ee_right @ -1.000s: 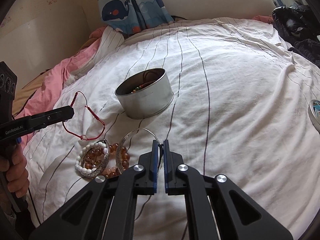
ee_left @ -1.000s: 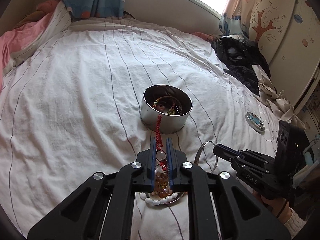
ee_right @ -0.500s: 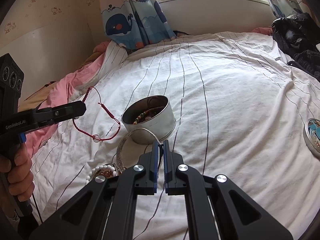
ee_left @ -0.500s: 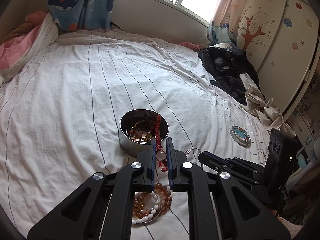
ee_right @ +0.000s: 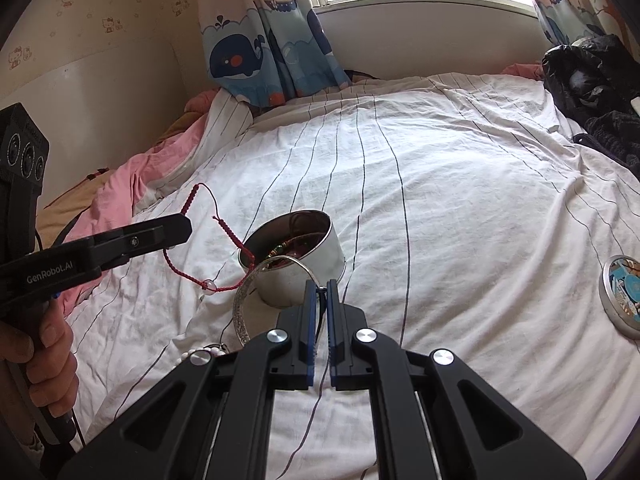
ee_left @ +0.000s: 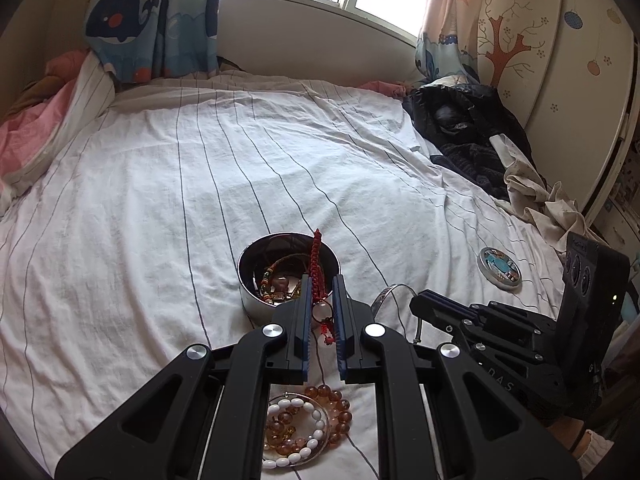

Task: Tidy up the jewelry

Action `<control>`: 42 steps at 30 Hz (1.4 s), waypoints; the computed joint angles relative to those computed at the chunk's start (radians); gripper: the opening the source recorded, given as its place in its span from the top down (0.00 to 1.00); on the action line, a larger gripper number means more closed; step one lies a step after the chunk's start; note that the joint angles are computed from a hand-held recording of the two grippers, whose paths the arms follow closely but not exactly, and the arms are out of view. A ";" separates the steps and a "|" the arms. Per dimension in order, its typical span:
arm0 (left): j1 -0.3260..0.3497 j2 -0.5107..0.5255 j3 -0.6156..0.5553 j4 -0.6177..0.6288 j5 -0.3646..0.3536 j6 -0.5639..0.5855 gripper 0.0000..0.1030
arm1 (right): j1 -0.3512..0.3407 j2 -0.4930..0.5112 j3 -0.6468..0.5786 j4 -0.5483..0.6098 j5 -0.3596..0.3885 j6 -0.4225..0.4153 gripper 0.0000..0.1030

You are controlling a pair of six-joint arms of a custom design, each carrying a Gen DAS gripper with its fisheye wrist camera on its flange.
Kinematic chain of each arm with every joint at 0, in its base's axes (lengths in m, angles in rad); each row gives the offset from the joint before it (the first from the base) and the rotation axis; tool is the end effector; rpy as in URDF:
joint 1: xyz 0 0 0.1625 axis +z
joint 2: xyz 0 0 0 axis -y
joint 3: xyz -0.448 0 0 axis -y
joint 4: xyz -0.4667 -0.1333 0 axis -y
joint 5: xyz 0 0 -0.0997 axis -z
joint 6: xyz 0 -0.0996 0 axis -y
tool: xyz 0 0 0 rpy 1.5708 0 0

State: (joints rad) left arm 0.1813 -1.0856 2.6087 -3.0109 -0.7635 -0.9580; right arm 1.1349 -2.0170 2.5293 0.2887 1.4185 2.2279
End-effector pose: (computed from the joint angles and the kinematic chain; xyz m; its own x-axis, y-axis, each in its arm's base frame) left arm -0.2825 -0.2605 0.0157 -0.8397 0.2504 -0.4819 0.5100 0.6685 -0.5413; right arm 0.0457 -0.2534 0.1978 -0.8146 -0.3189 0.4845 -0.5595 0.6522 -0.5114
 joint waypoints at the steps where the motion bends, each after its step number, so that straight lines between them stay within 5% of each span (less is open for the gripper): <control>1: 0.002 0.002 -0.002 -0.004 0.001 0.005 0.91 | 0.014 0.006 -0.006 -0.005 0.006 0.007 0.95; 17: 0.093 0.083 -0.029 -0.224 -0.042 0.133 0.91 | 0.049 0.041 -0.041 -0.044 0.020 0.043 0.94; 24: 0.179 0.158 -0.064 -0.371 -0.086 0.197 0.91 | 0.125 0.105 -0.080 -0.089 0.080 0.081 0.94; 27: 0.237 0.163 -0.098 -0.270 -0.092 0.169 0.86 | 0.176 0.158 -0.108 -0.116 0.122 0.099 0.94; 30: 0.266 0.137 -0.110 -0.141 -0.070 0.099 0.62 | 0.220 0.218 -0.136 -0.138 0.159 0.114 0.94; 32: 0.256 0.114 -0.090 -0.138 -0.056 0.082 0.57 | 0.247 0.258 -0.151 -0.153 0.181 0.123 0.94; 39: 0.151 -0.022 -0.023 0.148 0.012 -0.132 0.44 | 0.339 0.456 -0.224 -0.183 0.307 0.167 0.94; 42: 0.069 -0.064 0.009 0.278 0.010 -0.242 0.41 | 0.327 0.457 -0.206 -0.196 0.330 0.172 0.93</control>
State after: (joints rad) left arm 0.2500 -1.1494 2.6174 -2.7326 -0.7533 -1.2003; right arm 1.4623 -1.5597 2.3234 0.0928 1.7489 2.3995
